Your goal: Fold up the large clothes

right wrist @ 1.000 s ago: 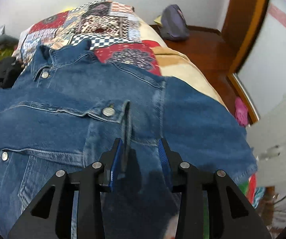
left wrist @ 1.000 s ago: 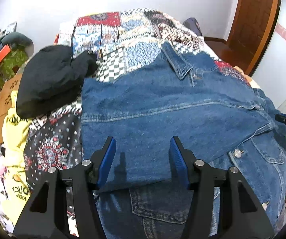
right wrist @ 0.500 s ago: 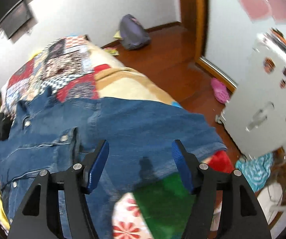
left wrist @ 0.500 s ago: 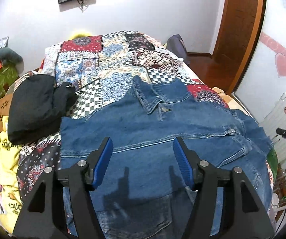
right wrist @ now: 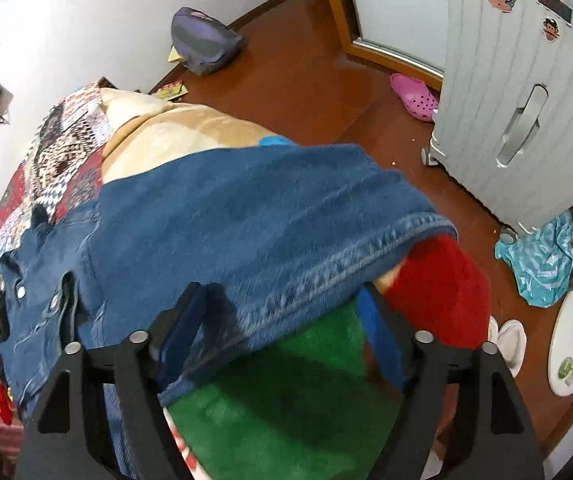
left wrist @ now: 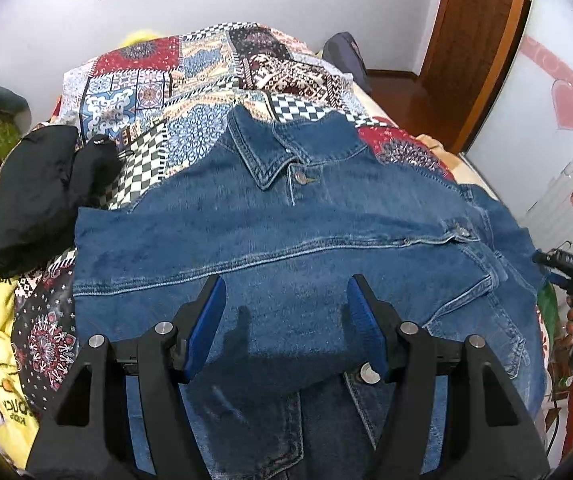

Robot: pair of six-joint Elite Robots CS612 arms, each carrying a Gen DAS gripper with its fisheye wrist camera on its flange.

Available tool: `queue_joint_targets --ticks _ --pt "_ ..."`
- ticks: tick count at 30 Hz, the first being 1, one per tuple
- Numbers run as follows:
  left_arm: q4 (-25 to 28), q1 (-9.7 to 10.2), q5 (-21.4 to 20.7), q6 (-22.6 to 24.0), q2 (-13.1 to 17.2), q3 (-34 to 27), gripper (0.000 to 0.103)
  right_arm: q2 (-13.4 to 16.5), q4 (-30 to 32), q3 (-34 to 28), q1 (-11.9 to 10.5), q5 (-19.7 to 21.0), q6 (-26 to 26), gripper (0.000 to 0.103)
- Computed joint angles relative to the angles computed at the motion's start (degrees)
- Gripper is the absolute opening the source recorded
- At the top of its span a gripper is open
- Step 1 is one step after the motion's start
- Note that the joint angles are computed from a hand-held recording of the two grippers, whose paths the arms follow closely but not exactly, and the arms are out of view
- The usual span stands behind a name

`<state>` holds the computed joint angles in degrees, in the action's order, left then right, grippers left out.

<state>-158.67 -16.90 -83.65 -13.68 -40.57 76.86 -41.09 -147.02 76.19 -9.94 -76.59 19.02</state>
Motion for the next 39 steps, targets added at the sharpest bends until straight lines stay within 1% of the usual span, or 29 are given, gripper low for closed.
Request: queue_joint_targets --ticks 4,6,9,11,12,13,15,17,19,22,25,27,29,33,34,36,38,39 --pt "0.3 0.06 -0.1 -0.8 0.0 0.2 0.062 2.0 -0.6 -2.3 -0.2 -0.1 3.7 0.080" --pt "0.5 0.15 -0.2 -1.1 0.0 0.3 0.062 2.8 -0.8 -3.2 -0.3 -1.3 6.2 0.080" --pt "0.4 0.19 0.4 -1.1 -0.3 0.8 0.062 2.8 -2.4 -2.9 -0.2 -2.4 10.0 0.076" --pt "0.1 0.29 0.7 -1.2 -0.5 1.2 0.062 2.5 -3.1 -2.7 0.2 -4.9 11.1 0.060" --pt "-0.1 0.38 0.6 -1.3 -0.7 1.5 0.062 2.5 -3.1 -2.9 0.3 -5.2 10.7 0.056" --pt "-0.4 0.48 0.5 -1.4 -0.8 1.7 0.062 2.3 -3.2 -2.8 0.4 -5.3 10.0 0.046" --pt "-0.9 0.65 0.3 -1.6 -1.0 2.1 0.062 1.4 -3.5 -1.9 0.5 -6.2 8.4 0.033" --pt "-1.1 0.76 0.4 -1.7 -1.1 2.4 0.062 0.9 -4.1 -1.3 0.4 -6.3 7.1 0.025" --pt "-1.3 0.84 0.4 -1.7 -1.1 2.6 0.062 -0.2 -5.6 -0.3 0.5 -6.7 5.5 0.021" --pt "-2.0 0.98 -0.1 -1.8 -1.3 3.0 0.062 -1.4 -10.0 0.6 0.9 -7.2 3.0 0.015" --pt "-3.2 1.06 -0.2 -1.6 -1.5 3.6 0.062 -2.4 -13.4 0.1 1.8 -6.7 -0.6 0.014" --pt "-4.1 1.11 -0.1 -1.3 -1.8 4.2 0.062 -3.0 -15.5 -0.5 2.5 -5.3 -3.4 0.014" --pt "-4.9 1.17 -0.1 -1.2 -2.1 4.6 0.062 -3.7 -17.6 -0.8 3.3 -2.6 -6.5 0.013" --pt "-6.1 1.44 -0.3 -1.2 -2.6 5.6 0.062 -4.9 -19.7 -0.5 5.7 4.4 -14.0 0.013" --pt "-6.3 1.54 -0.3 -1.3 -2.7 5.8 0.062 -5.0 -19.1 -0.5 6.2 6.0 -15.5 0.013" --pt "-6.7 1.73 -0.5 -1.5 -2.9 6.2 0.062 -4.9 -15.8 -1.0 7.3 9.7 -19.0 0.013" --pt "-7.0 1.99 -0.8 -1.9 -3.1 6.7 0.062 -4.3 -10.9 -1.9 8.5 11.8 -22.7 0.013" --pt "-7.1 2.11 -1.0 -2.2 -3.2 6.9 0.062 -4.1 -8.9 -2.0 8.8 12.3 -24.3 0.014"
